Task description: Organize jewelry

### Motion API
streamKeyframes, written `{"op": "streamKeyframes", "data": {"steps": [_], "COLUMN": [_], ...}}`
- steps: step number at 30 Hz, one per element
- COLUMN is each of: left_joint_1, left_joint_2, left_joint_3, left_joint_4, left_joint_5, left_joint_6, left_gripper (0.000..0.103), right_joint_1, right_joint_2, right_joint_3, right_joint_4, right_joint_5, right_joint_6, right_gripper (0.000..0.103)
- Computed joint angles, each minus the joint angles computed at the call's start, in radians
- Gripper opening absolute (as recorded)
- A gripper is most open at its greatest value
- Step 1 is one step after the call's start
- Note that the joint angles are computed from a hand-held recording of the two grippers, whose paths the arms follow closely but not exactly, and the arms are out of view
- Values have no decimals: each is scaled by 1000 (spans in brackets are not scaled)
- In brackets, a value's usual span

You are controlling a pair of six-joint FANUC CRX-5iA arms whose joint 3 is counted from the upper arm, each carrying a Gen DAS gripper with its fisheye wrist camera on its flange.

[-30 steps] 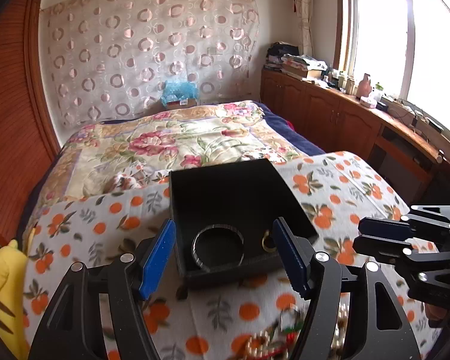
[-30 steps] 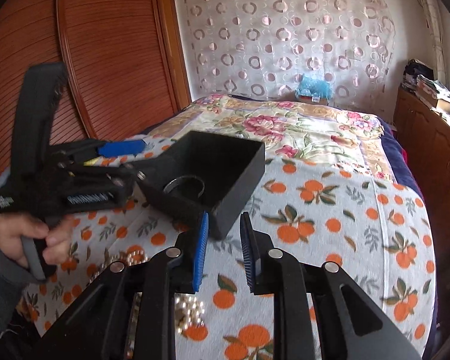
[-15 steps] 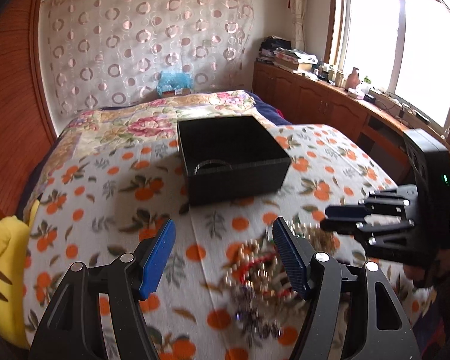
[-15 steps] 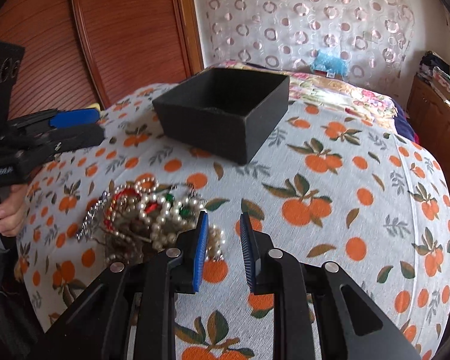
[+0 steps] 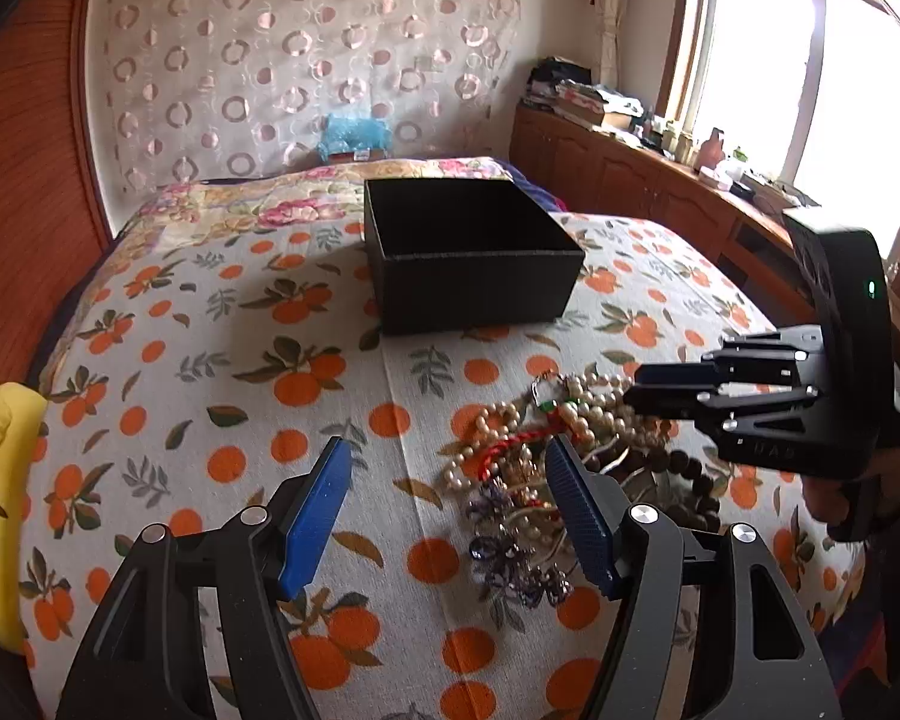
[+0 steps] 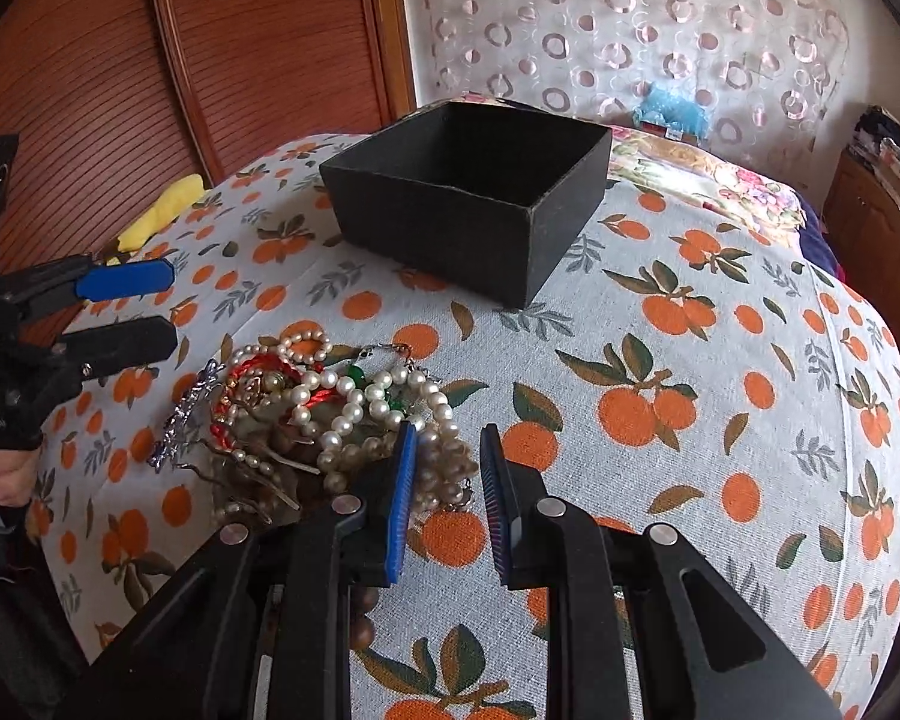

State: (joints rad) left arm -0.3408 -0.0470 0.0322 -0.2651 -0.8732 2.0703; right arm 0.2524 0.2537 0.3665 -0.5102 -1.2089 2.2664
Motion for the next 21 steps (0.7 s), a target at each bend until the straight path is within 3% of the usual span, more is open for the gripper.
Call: {"op": "streamKeyframes", "data": {"steps": [3, 6, 7, 14, 21], "left_joint_1": [6, 9, 10, 9, 3], "left_joint_2": [0, 3, 4, 14, 24], "left_joint_3": [-14, -22, -23, -32, -24], "left_joint_4": [29, 53, 59, 100, 96], "left_joint_5": [6, 4, 4, 6, -7], "left_joint_6": [-11, -22, -25, -51, -49], "left_gripper": [64, 64, 64, 64, 64], "right_joint_1": [-19, -10, -12, -52, -31], "right_joint_2": [20, -9, -19, -31, -32], "right_joint_3": [34, -4, -14, 14, -7], "right_joint_4": [-35, -13, -16, -46, -28], "right_joint_5": [-55, -1, 17, 38, 28], "right_joint_6": [9, 12, 16, 3, 28], "right_gripper": [16, 15, 1, 0, 1]}}
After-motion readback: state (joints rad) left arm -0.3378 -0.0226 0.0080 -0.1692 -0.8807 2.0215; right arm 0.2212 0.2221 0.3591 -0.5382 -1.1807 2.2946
